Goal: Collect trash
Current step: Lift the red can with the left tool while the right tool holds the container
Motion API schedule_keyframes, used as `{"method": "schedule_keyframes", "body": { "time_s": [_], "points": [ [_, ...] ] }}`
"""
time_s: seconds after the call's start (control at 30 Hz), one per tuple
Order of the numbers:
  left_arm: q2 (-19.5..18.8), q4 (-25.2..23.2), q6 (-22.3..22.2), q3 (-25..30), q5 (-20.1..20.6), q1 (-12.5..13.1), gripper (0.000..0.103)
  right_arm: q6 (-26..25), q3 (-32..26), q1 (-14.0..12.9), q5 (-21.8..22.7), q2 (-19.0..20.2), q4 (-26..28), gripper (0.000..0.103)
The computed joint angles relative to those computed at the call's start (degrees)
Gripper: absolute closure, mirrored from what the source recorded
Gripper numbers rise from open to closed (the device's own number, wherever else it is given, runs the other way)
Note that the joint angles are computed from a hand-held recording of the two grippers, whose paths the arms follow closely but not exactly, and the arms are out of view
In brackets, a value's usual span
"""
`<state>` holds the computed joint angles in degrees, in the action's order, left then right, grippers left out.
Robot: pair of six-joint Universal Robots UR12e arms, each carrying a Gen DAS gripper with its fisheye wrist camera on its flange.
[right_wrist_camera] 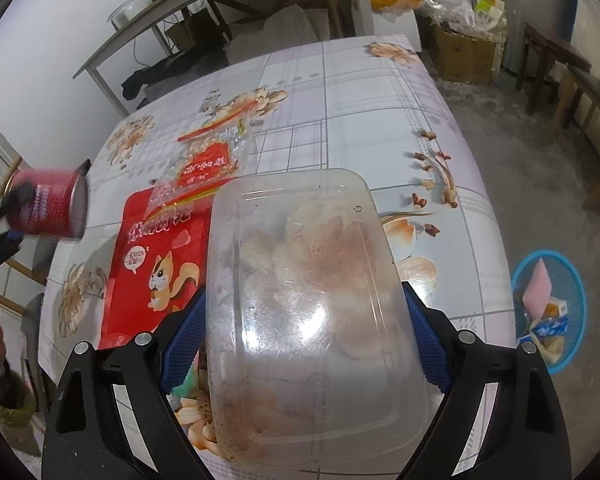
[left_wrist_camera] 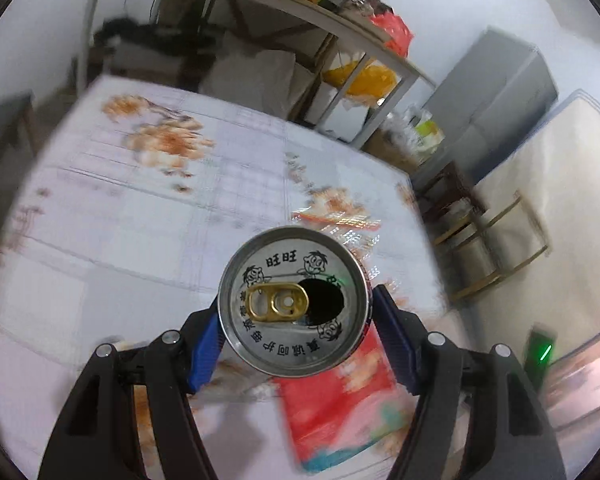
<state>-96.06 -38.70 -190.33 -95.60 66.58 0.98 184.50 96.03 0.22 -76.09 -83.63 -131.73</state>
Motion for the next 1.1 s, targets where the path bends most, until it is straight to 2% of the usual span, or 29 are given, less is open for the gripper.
{"method": "schedule_keyframes", "body": {
  "time_s": [0.13, 0.2, 0.3, 0.4, 0.53, 0.63, 0.83, 0.97, 1.1],
  "points": [
    [2.07, -2.82, 4.94, -2.82, 4.13, -0.38, 0.036, -0.48, -0.13, 0.59, -1.62, 0.15, -0.04, 0.018],
    [2.51, -3.45, 6.76, -3.8, 7.66, -1.23, 0.036, -0.42, -0.24, 0.75, -2.07, 0.22, 0.03, 0.018],
    [2.99, -0.49, 10.23, -5.33, 12.38, -2.84, 0.036, -0.36, -0.44, 0.84, -2.28, 0.26, 0.34, 0.018],
    [3.09, 1.87, 13.16, -6.1, 14.95, -4.22, 0.036, -0.3, -0.45, 0.92, -2.44, 0.3, 0.36, 0.018],
    [3.16, 4.13, 14.58, -6.94, 14.63, -4.55, 0.036, -0.21, -0.56, 1.19, -2.92, 0.31, 0.68, 0.018],
    [2.66, 3.6, 13.42, -6.7, 12.33, -4.09, 0.036, -0.38, -0.64, 1.24, -3.06, 0.32, 0.97, 0.018],
    [2.82, 6.41, 11.6, -7.93, 8.87, -3.16, 0.036, -0.23, -0.84, 1.17, -2.7, 0.28, 1.61, 0.016],
    [2.77, 8.09, 12.53, -8.43, 8.77, -3.2, 0.035, -0.18, -0.7, 0.81, -1.12, 0.14, 1.77, 0.016],
    [2.27, 8.72, 12.32, -8.63, 9.45, -3.4, 0.035, -1.67, -1.29, 1.48, -2.73, 0.64, 3.29, 0.014]
  ]
}}
